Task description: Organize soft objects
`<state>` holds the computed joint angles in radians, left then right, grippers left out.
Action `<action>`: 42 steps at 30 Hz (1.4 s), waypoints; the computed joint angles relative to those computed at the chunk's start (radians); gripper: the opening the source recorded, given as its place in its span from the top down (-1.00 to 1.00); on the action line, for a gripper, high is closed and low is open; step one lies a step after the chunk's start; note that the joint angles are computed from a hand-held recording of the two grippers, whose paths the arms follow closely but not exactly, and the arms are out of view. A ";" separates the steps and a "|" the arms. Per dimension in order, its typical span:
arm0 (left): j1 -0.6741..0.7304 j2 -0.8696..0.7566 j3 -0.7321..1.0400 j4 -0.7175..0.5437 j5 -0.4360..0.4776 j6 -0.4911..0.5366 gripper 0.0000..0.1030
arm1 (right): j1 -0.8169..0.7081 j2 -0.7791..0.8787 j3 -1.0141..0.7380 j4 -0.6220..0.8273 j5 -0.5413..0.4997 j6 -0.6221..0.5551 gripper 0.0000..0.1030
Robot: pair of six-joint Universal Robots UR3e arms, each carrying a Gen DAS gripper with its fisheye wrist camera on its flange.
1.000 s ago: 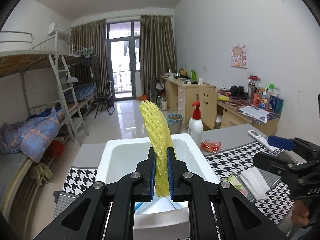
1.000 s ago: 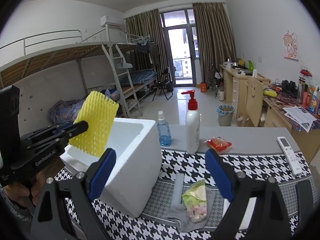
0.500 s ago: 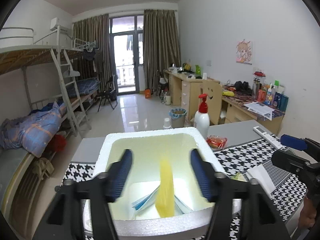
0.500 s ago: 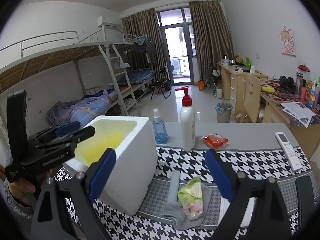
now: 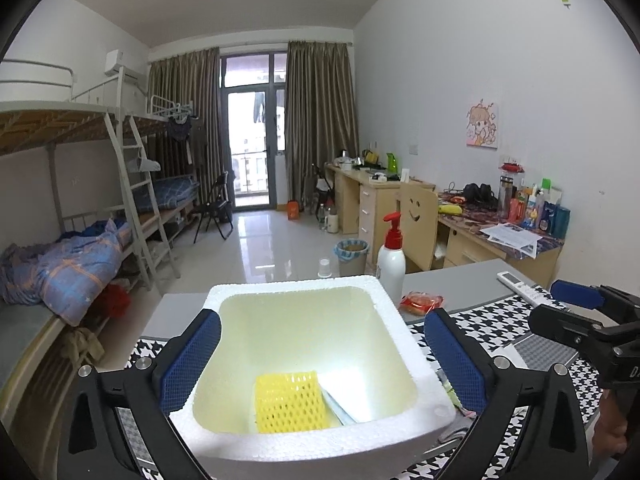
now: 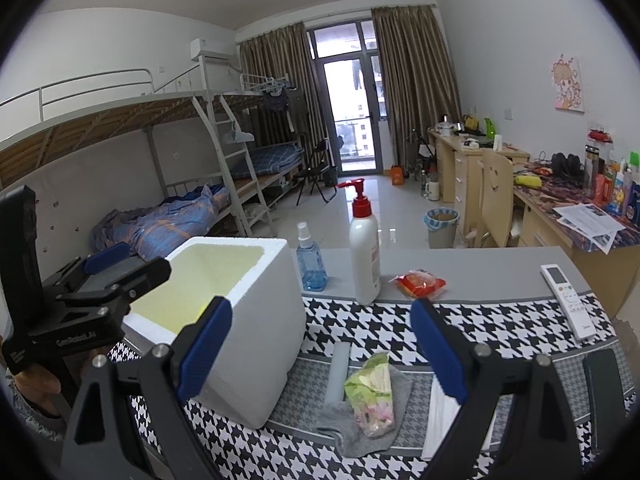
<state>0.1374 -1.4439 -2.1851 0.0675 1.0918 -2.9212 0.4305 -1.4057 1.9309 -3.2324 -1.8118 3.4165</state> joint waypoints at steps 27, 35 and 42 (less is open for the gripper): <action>-0.001 0.246 -0.163 -0.001 -0.090 -0.007 -0.98 | 0.062 -0.159 0.178 -0.071 -0.136 0.024 -0.81; -0.023 0.290 -0.194 -0.014 -0.109 -0.002 -0.98 | 0.099 -0.209 0.248 -0.100 -0.226 0.041 -0.81; -0.067 0.293 -0.209 -0.004 -0.116 -0.003 -0.98 | 0.099 -0.271 0.313 -0.104 -0.267 0.064 -0.81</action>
<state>0.0700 -1.1513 -2.3938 0.0640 0.9761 -2.9242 0.5291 -1.6769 2.2435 -3.3363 -2.0787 3.4806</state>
